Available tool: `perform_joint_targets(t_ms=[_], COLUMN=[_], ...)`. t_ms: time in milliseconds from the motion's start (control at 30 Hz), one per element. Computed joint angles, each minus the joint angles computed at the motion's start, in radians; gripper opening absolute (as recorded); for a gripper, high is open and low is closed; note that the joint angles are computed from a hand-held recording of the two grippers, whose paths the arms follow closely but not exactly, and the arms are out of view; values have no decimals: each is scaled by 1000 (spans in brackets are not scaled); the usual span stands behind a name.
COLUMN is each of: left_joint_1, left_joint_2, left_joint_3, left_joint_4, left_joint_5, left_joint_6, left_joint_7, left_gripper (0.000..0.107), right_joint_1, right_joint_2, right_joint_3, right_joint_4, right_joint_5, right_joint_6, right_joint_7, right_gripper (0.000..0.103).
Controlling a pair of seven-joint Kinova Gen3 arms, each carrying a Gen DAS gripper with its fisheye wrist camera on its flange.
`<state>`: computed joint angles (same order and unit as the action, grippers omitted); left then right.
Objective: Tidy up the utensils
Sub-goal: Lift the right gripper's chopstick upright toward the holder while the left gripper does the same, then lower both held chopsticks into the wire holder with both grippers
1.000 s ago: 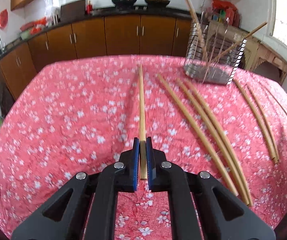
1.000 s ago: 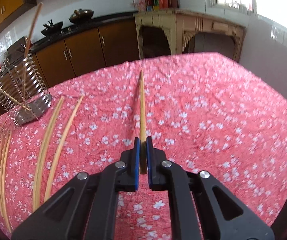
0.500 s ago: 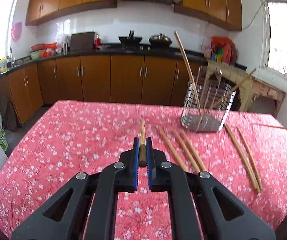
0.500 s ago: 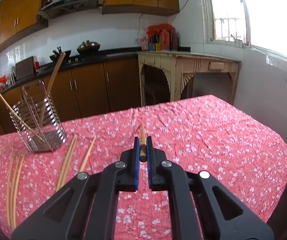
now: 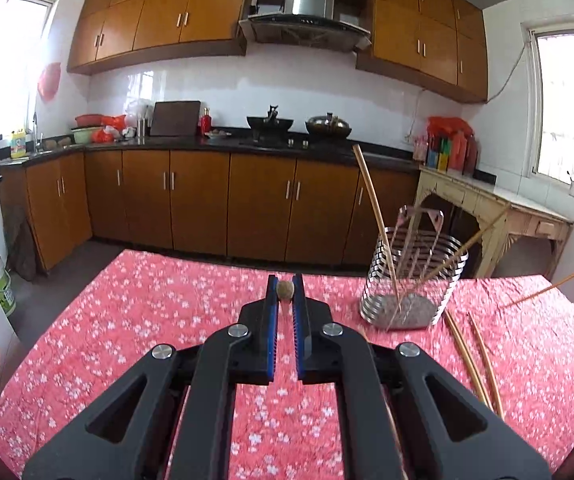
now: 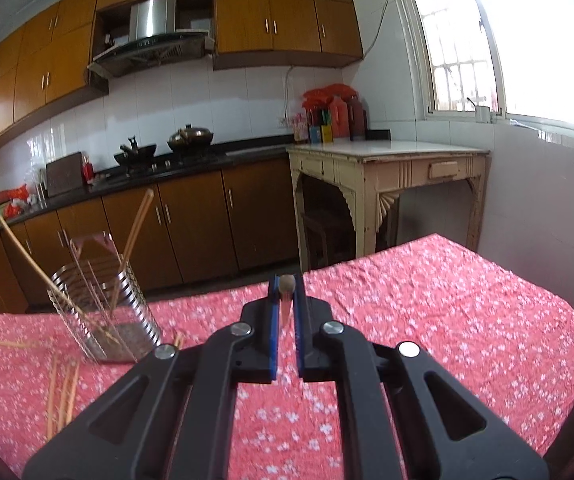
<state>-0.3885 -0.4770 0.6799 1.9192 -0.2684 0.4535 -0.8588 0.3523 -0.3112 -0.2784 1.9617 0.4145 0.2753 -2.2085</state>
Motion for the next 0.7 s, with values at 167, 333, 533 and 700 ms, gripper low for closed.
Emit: perform_joint_targets(t_ms=[167,333,533,700], left_joint_1=[-37,-52,-26,7], left_joint_2=[17,10,-7,-9], left_joint_3=[13,8,-28,-56], left_joint_4=[-44,-66,-84,-111], left_joint_5=[-5,-14,-7,13], left_joint_6=[1,-6,-13,-17], left_joint_7=[17,23,-5,-36], left_gripper=[7,7,7,7], right_joint_1=[-39,-101,-192,-294], right_joint_2=[14,10,-22,-44], right_joint_3=[43,102,182,258], right_joint_4=[-40,-68,-81,-106], right_joint_5=[-25,-80,-171,-268], right_joint_6=[-6,-13,-10,16], right_joint_7=[27,80,178,283], right_gripper=[7,7,7,7])
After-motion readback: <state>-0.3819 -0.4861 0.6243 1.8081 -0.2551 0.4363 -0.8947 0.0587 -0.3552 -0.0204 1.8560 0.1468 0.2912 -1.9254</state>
